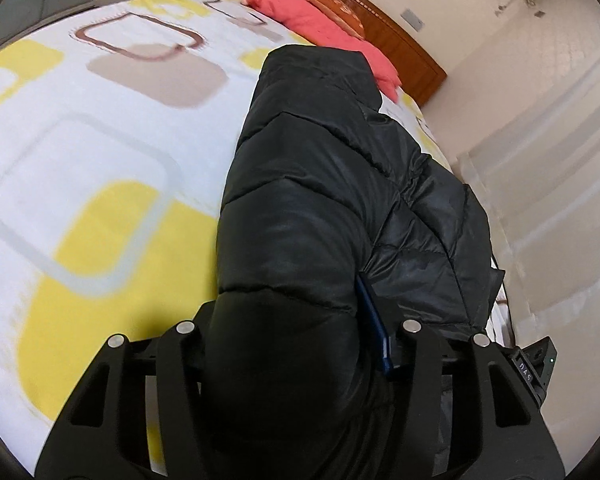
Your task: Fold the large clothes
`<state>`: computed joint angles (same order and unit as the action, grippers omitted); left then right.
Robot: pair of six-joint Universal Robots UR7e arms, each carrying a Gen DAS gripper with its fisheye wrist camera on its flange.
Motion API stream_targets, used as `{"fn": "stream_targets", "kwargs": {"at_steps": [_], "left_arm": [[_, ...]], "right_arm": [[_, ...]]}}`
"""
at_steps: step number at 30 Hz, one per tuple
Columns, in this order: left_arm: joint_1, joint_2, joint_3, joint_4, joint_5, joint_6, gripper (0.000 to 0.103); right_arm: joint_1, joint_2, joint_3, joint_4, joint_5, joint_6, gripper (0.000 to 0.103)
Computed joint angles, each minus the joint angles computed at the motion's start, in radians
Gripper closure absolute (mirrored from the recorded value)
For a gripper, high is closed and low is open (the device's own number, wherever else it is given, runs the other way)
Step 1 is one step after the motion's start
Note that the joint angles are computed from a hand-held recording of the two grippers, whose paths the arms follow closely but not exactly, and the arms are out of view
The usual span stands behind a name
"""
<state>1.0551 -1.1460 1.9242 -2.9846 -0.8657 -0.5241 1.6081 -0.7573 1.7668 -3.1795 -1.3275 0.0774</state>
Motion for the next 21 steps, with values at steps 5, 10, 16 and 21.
{"fn": "stream_targets", "kwargs": {"at_steps": [5,10,16,21], "left_arm": [[0.086,-0.002,-0.008,0.023,-0.062,-0.018,0.048],[0.096,0.000,0.004,-0.003,-0.068,0.003,0.043],[0.081,-0.064,0.027,0.062,-0.073,-0.032,0.030],[0.078,-0.072,0.025,0.004,-0.043,0.001,0.022]], "right_arm": [[-0.016,0.077,-0.058,0.027,-0.013,0.037,0.070],[-0.012,0.065,-0.061,0.057,-0.041,0.008,0.067],[0.012,0.021,-0.058,0.127,-0.097,-0.043,0.037],[0.027,0.030,-0.105,0.130,-0.127,-0.044,0.030]]}}
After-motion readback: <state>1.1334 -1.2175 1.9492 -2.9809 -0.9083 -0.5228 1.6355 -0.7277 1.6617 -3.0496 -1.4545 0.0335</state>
